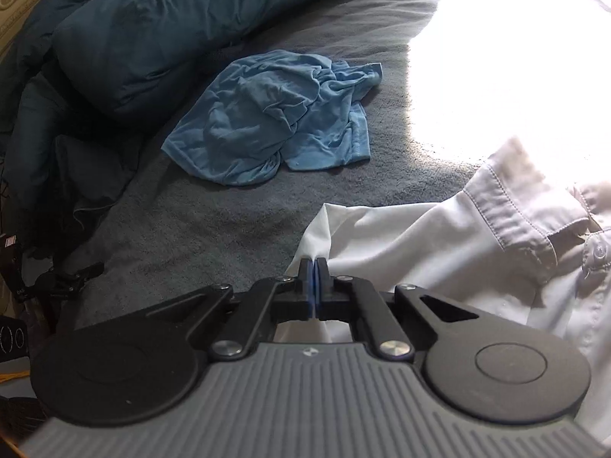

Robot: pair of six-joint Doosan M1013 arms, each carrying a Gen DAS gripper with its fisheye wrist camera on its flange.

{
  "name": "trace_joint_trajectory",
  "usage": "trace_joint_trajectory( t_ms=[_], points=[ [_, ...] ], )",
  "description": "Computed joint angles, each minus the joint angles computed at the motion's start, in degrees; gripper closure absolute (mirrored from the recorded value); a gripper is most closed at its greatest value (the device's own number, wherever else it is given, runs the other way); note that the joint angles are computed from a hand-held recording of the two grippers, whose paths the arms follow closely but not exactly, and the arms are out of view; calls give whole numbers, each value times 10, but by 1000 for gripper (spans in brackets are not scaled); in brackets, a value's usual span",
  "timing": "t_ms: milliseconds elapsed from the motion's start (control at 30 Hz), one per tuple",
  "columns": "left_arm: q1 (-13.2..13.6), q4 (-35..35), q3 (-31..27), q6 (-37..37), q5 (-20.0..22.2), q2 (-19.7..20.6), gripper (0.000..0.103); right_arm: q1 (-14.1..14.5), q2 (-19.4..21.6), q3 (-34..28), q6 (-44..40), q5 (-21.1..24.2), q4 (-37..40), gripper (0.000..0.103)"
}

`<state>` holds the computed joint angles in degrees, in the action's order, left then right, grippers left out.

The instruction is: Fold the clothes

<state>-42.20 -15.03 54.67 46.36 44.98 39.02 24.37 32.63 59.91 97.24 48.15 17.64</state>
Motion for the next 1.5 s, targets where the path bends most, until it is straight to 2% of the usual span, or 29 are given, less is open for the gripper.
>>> trace_joint_trajectory(
  t_ms=[133,233,300,400,533,600,633,667,800,900,1067,1200,1267,1333,1367,1500],
  points=[
    [6,-16,34,31,-43,-19,98,-4,15,-6,38,-2,-10,103],
    [8,5,51,52,-61,-33,87,-5,16,1,51,-18,0,103],
    [9,16,39,94,-36,-29,82,-8,13,8,53,-29,15,103],
    [10,9,-1,206,23,-9,79,-12,11,13,52,-35,32,103],
    [7,-3,-33,296,36,20,79,-16,8,17,37,-32,48,103],
    [7,-12,-41,311,30,30,81,-19,4,24,27,-39,66,103],
    [5,0,-44,302,25,33,86,-20,2,26,25,-40,69,103],
    [4,19,-41,277,17,32,100,-21,0,28,21,-42,72,103],
    [0,77,-3,156,-37,8,100,-22,-4,36,13,-53,81,103],
    [-8,125,20,93,-46,-5,101,-20,-1,37,1,-62,88,103],
    [-13,154,24,53,-33,-7,101,-14,19,14,31,-34,55,100],
    [-16,168,27,48,-32,-10,100,-26,14,25,30,-54,127,98],
    [-18,176,29,48,-32,-12,100,-26,23,5,26,-30,121,95],
    [-19,182,30,49,-33,-12,100,-24,39,-24,12,4,115,84],
    [-20,188,30,48,-32,-12,100,-22,49,-42,8,23,111,75],
    [-23,202,34,41,-37,-14,100,-16,81,-94,-10,75,98,72]
  ],
)
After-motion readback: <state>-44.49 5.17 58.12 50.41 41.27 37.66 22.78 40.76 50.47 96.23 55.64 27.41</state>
